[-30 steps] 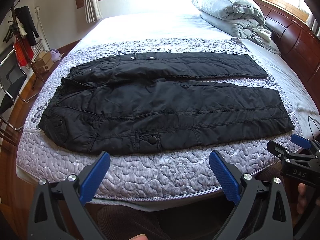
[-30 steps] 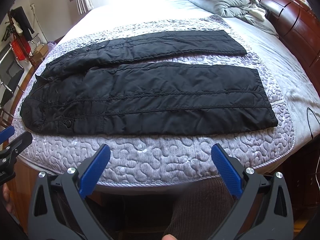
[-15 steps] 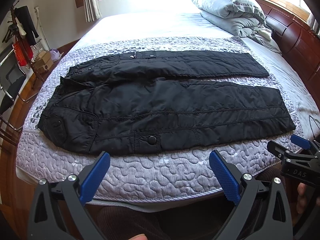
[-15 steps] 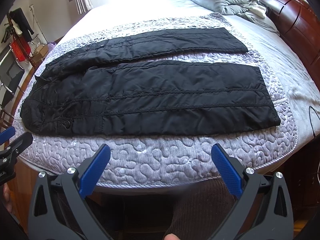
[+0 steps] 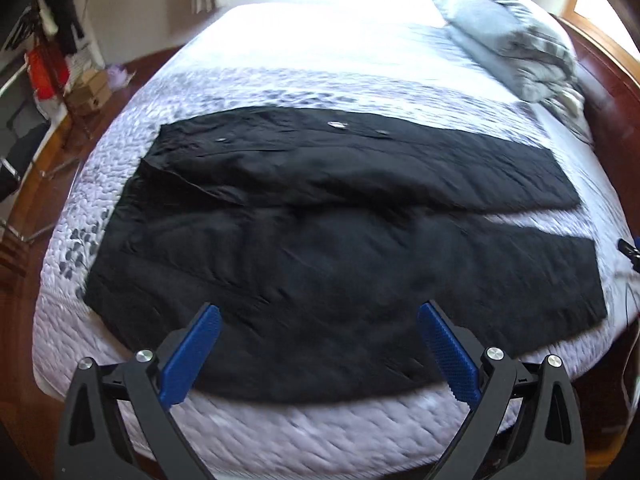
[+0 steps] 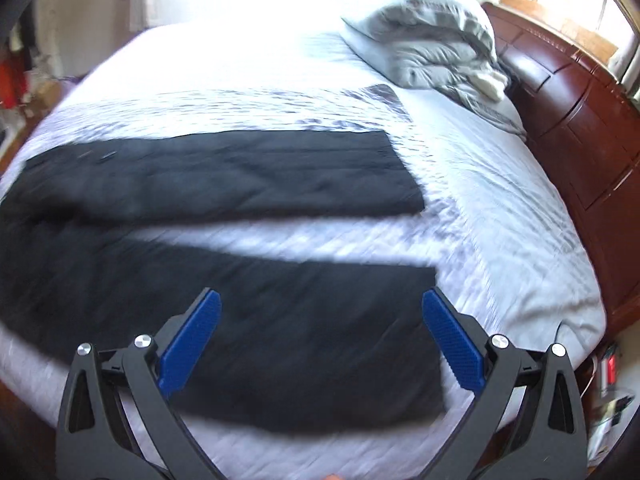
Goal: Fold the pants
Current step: 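Grasp the waistband with the left tool while the right tool grasps the leg hems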
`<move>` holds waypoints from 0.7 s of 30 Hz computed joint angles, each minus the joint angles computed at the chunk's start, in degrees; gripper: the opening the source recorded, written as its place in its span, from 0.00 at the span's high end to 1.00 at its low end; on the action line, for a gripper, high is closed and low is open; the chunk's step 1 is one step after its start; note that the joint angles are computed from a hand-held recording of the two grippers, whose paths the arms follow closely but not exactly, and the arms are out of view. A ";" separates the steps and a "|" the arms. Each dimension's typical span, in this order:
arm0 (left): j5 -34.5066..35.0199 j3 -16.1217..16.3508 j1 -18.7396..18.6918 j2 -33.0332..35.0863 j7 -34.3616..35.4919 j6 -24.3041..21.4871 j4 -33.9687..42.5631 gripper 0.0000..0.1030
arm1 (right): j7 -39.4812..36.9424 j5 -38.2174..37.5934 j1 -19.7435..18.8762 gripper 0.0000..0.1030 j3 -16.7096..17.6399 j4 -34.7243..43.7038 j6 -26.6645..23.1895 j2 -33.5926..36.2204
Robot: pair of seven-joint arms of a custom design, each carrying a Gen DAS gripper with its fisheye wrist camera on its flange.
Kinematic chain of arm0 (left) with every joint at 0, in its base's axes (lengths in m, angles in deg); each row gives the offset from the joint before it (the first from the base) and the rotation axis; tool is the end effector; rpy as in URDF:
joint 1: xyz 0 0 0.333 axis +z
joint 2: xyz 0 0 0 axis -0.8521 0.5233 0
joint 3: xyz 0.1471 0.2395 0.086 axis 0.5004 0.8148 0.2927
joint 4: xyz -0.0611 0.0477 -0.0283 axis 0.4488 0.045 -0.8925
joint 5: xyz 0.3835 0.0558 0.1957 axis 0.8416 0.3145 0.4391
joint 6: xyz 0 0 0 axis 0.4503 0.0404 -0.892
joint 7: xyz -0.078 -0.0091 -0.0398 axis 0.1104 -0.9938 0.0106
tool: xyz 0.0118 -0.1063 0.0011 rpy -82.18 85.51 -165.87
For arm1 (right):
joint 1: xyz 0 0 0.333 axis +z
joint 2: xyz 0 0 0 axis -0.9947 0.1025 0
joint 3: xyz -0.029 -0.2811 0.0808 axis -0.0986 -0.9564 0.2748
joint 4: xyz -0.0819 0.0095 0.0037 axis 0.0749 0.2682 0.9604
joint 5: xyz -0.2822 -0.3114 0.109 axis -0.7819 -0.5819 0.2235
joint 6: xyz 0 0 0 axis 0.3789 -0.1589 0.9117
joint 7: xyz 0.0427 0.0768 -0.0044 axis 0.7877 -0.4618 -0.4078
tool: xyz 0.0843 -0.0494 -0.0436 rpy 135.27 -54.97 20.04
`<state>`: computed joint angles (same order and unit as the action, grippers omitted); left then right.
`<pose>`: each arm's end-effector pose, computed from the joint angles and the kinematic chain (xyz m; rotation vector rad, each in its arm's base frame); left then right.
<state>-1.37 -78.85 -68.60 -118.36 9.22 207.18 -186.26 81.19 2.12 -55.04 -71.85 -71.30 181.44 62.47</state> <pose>0.3838 -0.1415 0.5067 -2.0730 1.9259 -0.4993 0.4164 0.3831 0.5183 -1.9423 2.0354 -0.7078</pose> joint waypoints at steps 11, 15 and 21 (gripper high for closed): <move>-14.41 11.73 14.02 36.57 6.00 0.70 25.90 0.04 | -25.58 29.28 -13.72 0.03 -13.30 26.19 6.91 29.69; -15.95 10.76 17.62 44.44 4.92 0.10 31.59 0.04 | -29.48 33.39 -16.07 0.03 -13.07 35.41 7.00 38.84; -16.96 8.62 20.04 53.26 7.28 -3.03 39.57 0.04 | -31.79 37.70 -17.92 0.03 -12.42 45.31 6.44 47.92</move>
